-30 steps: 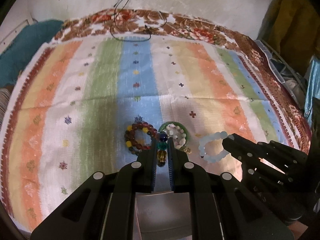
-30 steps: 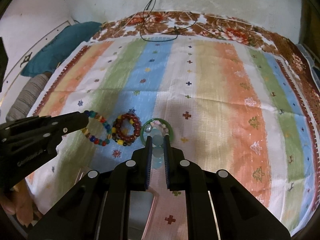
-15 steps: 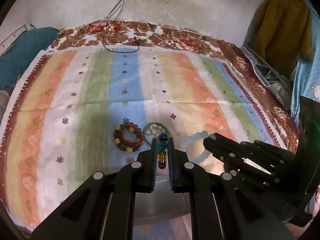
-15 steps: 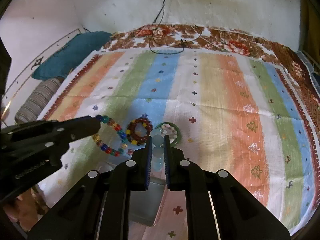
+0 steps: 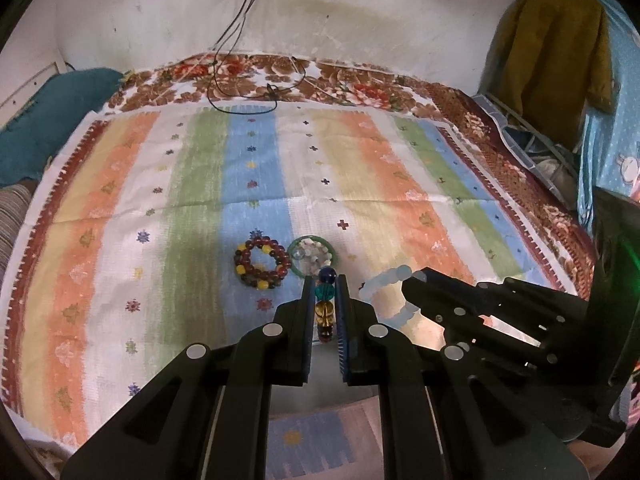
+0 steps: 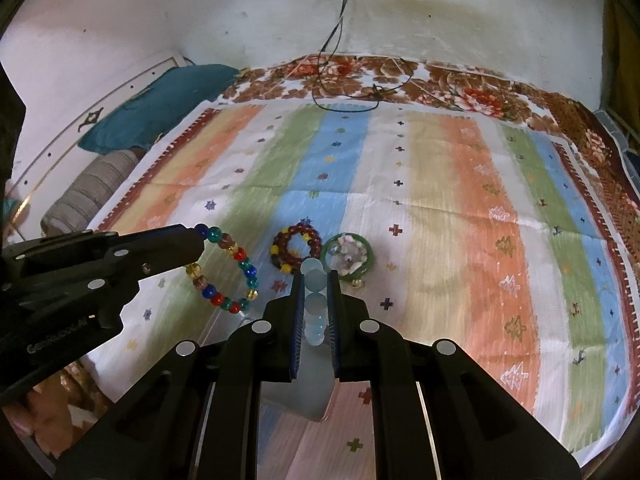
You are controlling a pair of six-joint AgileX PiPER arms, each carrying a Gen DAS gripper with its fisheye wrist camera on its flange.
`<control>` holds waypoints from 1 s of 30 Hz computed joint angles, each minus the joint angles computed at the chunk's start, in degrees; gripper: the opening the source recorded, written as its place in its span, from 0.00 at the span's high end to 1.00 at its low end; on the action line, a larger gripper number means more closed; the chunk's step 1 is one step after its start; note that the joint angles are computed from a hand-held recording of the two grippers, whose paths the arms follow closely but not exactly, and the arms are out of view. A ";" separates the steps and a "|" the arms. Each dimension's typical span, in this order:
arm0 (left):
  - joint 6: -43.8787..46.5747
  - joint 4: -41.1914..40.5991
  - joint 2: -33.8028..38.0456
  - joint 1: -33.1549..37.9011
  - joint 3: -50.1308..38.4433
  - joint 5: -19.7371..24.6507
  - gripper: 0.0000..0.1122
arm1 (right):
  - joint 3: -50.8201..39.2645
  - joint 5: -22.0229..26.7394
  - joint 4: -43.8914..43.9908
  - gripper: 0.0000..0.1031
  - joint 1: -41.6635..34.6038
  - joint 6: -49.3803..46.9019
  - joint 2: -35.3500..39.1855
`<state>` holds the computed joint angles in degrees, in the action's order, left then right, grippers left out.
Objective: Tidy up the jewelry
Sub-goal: 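Carry both bracelets over the silver tin and open both grippers to drop them, then withdraw both open grippers from the tin back toward the remaining jewelry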
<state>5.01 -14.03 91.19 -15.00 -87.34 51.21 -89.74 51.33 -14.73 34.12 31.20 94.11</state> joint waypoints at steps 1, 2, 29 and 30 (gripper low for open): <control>-0.56 1.46 -0.61 -0.58 0.69 -0.55 0.92 | 0.48 -0.10 -0.18 0.88 0.30 0.27 -0.34; -1.18 2.99 -1.18 -1.15 1.39 -1.15 0.92 | 0.70 -0.05 -0.23 0.88 0.50 0.32 -0.55; -5.50 7.84 -4.51 0.31 4.65 -1.66 0.64 | 4.88 0.09 -0.82 0.55 -0.26 3.87 -2.49; -5.76 7.74 -4.22 0.82 4.30 -1.49 0.61 | 4.97 -0.04 -0.51 0.52 -0.50 3.79 -2.49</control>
<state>-0.75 -6.30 86.97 -14.18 -83.04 49.72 -84.77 51.29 -15.24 33.62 34.99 91.62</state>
